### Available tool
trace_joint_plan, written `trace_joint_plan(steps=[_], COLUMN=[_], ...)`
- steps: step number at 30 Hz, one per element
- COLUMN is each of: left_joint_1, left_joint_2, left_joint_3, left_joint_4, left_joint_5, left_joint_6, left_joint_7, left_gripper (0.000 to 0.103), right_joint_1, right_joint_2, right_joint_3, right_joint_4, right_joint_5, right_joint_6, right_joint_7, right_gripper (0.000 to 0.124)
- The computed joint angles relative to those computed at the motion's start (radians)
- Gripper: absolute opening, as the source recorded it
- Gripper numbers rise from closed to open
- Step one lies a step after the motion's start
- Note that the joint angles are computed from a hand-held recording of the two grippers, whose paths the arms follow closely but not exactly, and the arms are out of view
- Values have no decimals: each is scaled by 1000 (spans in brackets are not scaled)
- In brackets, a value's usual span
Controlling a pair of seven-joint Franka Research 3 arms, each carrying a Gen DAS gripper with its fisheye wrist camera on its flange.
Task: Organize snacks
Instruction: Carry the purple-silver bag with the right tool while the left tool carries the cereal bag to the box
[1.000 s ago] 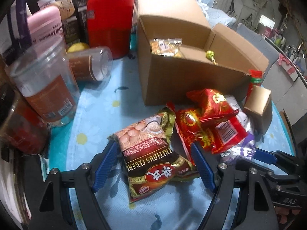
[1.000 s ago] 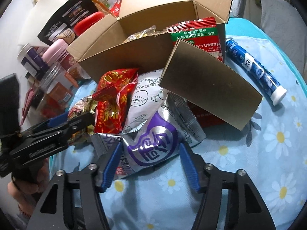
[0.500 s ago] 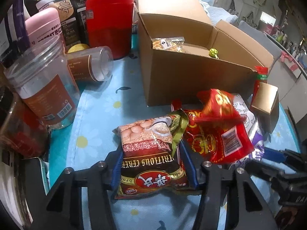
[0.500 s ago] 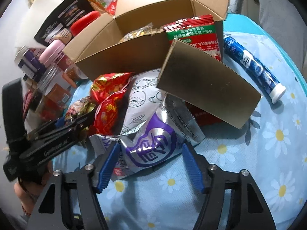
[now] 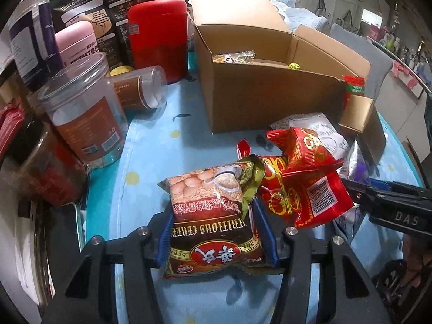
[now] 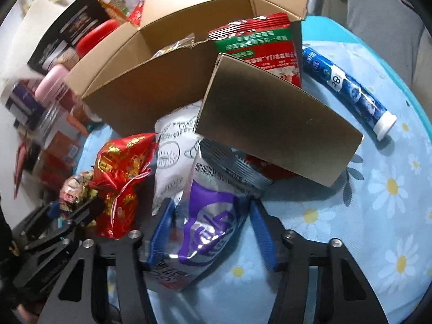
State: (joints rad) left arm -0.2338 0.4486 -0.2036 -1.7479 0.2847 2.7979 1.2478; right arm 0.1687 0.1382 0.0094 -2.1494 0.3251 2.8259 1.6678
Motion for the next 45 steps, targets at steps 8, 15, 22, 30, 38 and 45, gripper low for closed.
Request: trace_joint_plan(steps=[8,15,22,30,38,45], left_joint_1=[23,26,28,42,37,77], left_joint_2=[-69,-129,-152,-95,-90,-101], left_joint_3=[-35,-48,-58,-68,-63,-113], left_joint_4=[-93,-172,-204,-146,-150,-149], left_joint_5=[-34,-75,-124,-172,-144,-256], left_joint_6=[15,22,12,-52,-21,-18], left_joint_7=[51,56,75,103,100,199], left_gripper=[53,53,53,54,49,47], right_joint_1=[23,35,37,53,49,38], right_joint_2=[-67,-114,-128,-83,-85,-119], right_joint_3=[0,7,11,0,-2,11], right_joint_4=[-88,-146,-168,-139,-150,-182], right_joint_5=[-112,-256,-404,-490,-438,-338], right_joint_6=[39,56,59,45,75,89], right_joint_7=[-27,-34,39,125,81,-18], right_gripper=[46,46,46,54,42,36])
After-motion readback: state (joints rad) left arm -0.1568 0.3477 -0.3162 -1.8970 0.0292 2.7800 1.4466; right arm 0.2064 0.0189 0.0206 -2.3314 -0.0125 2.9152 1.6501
